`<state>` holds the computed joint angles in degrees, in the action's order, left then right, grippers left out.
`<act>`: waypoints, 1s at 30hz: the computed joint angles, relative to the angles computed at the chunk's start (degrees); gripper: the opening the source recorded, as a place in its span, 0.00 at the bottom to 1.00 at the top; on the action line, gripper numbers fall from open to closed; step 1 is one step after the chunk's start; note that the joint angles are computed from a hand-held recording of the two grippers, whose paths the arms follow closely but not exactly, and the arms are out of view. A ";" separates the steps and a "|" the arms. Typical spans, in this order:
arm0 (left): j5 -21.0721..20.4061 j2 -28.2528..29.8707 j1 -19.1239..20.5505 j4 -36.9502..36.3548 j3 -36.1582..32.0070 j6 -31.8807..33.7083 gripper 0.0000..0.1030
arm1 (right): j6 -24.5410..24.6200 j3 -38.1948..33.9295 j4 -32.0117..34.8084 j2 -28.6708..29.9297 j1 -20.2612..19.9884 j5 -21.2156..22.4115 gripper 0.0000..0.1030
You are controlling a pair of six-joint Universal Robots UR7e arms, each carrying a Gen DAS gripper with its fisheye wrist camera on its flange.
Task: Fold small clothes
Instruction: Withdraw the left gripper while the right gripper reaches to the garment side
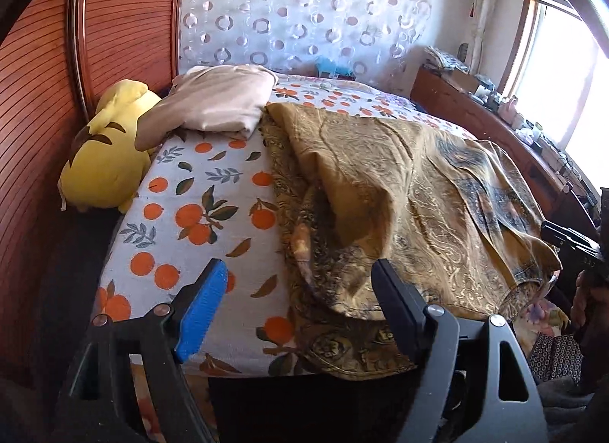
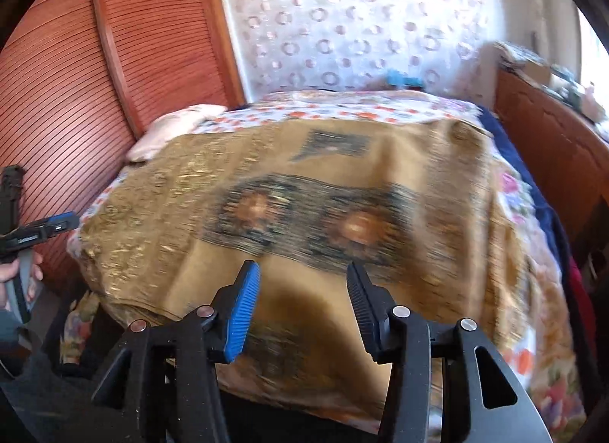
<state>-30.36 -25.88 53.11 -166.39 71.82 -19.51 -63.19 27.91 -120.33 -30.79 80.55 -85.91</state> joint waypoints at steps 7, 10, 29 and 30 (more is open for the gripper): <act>2.05 -2.05 -0.07 -2.16 3.47 -0.98 0.76 | -4.06 -1.72 6.61 3.12 2.70 1.42 0.48; 3.48 -3.29 -0.18 -3.23 5.63 -1.67 0.76 | -6.08 -1.42 10.25 4.07 4.06 2.01 0.48; 9.75 -10.90 -0.08 -6.40 17.88 -8.83 0.76 | -20.31 12.91 6.24 6.62 10.23 -5.05 0.62; 9.84 -10.97 -0.05 -6.72 18.01 -8.72 0.76 | -21.35 14.41 3.61 6.45 10.38 -5.91 0.62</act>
